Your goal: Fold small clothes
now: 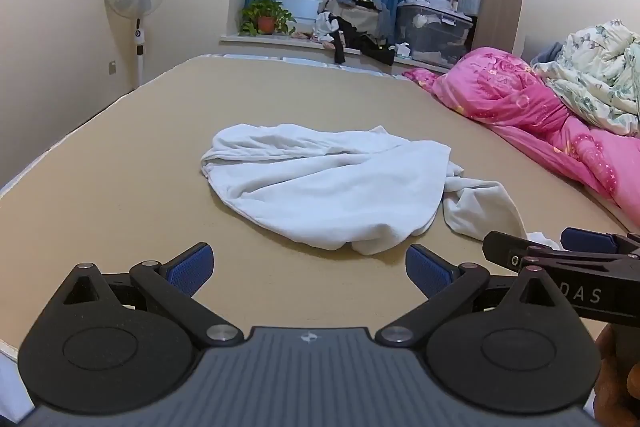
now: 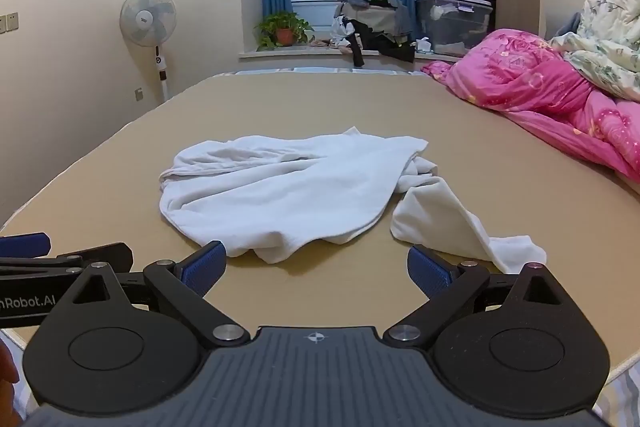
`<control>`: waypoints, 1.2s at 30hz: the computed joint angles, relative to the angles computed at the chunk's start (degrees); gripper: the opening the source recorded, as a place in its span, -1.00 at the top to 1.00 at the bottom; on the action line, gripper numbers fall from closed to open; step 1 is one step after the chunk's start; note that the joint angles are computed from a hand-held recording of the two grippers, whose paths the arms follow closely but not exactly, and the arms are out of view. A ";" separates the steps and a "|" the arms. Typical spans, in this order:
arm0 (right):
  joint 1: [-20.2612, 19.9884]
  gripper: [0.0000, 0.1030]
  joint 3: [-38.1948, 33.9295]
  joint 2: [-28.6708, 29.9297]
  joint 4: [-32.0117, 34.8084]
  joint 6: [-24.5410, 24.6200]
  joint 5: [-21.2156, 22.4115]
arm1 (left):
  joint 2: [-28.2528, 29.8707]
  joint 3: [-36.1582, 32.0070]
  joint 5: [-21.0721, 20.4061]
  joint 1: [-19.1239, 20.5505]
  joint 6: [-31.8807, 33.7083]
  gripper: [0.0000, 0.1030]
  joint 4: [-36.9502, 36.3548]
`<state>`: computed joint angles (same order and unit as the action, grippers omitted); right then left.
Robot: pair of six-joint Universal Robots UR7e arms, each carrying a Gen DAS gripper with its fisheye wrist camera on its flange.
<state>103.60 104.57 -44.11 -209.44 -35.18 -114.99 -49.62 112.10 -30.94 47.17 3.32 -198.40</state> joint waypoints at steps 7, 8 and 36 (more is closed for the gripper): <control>-0.03 -0.89 -0.16 0.26 -0.38 -0.71 -0.30 | -0.02 -0.01 -0.20 0.15 -0.16 -0.99 0.42; -0.02 -0.89 -0.12 0.19 -0.37 -0.73 -0.31 | -0.02 0.01 -0.16 0.12 -0.17 -0.99 0.41; 1.01 -0.84 0.32 -0.43 0.50 0.04 -1.31 | -0.06 -0.07 -0.11 0.21 -0.10 -0.99 0.45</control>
<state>104.61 104.89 -44.54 -208.94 -35.14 -116.30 -49.68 112.03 -31.05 47.38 3.22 -197.96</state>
